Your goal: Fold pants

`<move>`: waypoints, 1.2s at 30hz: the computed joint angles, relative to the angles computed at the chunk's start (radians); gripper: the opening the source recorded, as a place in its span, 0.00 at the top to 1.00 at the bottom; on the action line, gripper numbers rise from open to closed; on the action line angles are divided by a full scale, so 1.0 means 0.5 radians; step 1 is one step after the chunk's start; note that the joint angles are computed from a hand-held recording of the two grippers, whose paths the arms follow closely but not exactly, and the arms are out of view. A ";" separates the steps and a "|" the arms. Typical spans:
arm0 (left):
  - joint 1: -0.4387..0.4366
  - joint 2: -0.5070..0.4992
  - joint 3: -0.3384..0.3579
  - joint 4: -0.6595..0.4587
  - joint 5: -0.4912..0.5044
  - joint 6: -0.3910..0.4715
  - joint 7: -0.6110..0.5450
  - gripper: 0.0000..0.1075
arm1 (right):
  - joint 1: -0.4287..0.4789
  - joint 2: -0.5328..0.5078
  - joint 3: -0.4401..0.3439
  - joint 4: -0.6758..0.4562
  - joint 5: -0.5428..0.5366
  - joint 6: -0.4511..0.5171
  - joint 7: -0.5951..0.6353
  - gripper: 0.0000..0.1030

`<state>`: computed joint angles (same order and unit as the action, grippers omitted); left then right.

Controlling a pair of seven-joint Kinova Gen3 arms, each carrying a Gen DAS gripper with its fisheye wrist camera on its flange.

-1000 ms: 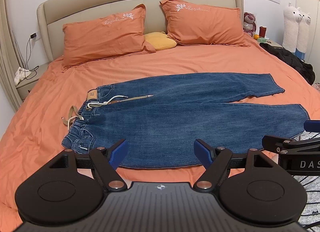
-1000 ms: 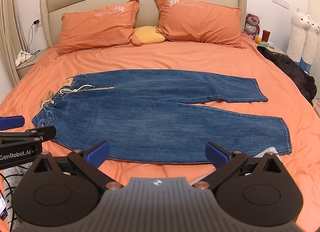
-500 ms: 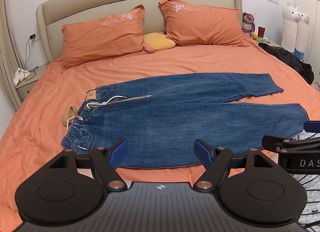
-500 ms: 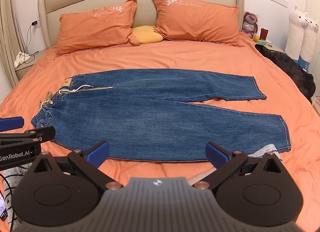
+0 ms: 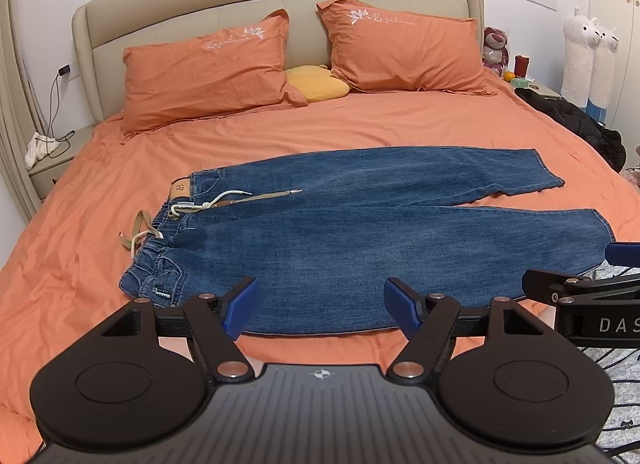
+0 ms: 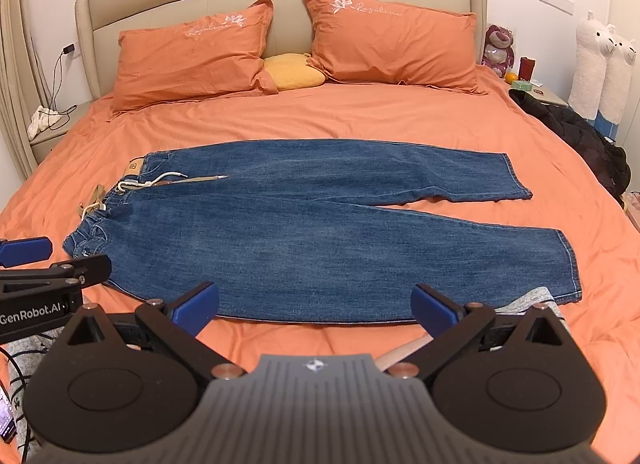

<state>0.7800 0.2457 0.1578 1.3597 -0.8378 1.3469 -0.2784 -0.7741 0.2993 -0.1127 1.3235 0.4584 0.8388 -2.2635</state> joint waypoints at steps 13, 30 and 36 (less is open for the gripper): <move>-0.026 -0.039 0.016 0.049 0.020 -0.029 0.024 0.23 | -0.007 -0.001 0.000 -0.002 0.008 0.005 -0.006 0.05; -0.044 -0.054 0.032 0.064 0.019 -0.036 0.018 0.23 | -0.012 -0.018 -0.002 0.013 0.033 -0.008 -0.019 0.05; -0.063 -0.068 0.039 0.067 0.050 -0.054 -0.019 0.23 | -0.009 -0.024 -0.013 0.014 0.036 -0.008 -0.021 0.05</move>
